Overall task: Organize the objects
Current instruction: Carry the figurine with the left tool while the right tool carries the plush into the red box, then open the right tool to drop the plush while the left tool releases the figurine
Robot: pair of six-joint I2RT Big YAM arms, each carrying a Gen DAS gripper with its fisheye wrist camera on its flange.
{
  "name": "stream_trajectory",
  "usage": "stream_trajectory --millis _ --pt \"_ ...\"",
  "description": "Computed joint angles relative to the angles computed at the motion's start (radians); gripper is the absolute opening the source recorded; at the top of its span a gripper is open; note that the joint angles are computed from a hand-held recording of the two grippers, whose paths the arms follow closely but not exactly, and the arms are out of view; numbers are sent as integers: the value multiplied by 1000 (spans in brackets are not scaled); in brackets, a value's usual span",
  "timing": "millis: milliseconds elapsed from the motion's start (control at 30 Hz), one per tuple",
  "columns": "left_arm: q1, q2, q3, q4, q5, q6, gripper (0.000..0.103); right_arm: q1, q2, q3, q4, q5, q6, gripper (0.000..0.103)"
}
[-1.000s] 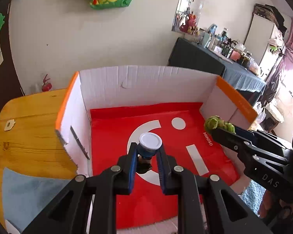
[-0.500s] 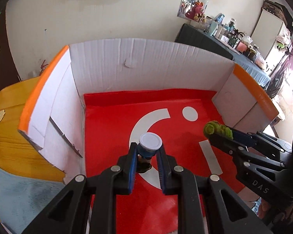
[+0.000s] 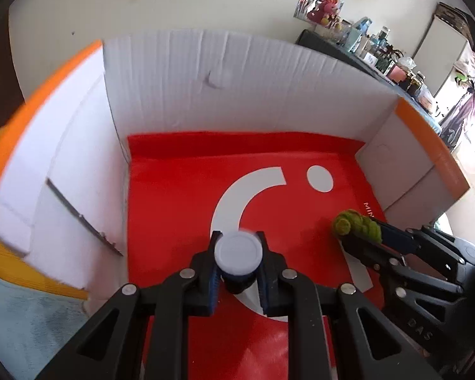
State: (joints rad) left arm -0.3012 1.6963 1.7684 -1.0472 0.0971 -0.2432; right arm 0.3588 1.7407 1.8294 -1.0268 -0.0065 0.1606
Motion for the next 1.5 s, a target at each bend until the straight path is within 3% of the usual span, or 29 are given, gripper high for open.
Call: stream_trajectory --millis 633,767,867,933,967,1067,1500 --pt "-3 -10 -9 -15 -16 3 20 2 26 30 -37 -19 13 28" --pt "-7 -21 -19 -3 -33 9 34 3 26 31 -38 -21 15 29" --pt "-10 -29 -22 4 -44 11 37 4 21 24 -32 -24 13 36" --pt "-11 -31 -22 4 -47 11 37 6 10 15 -17 -22 14 55" --pt "-10 -32 -21 4 -48 10 38 8 7 12 -12 -17 13 59" --pt "-10 -39 -26 9 -55 4 46 10 3 8 -11 -18 10 60" --pt "-13 -72 -55 12 -46 -8 46 22 -17 -11 10 -12 10 65"
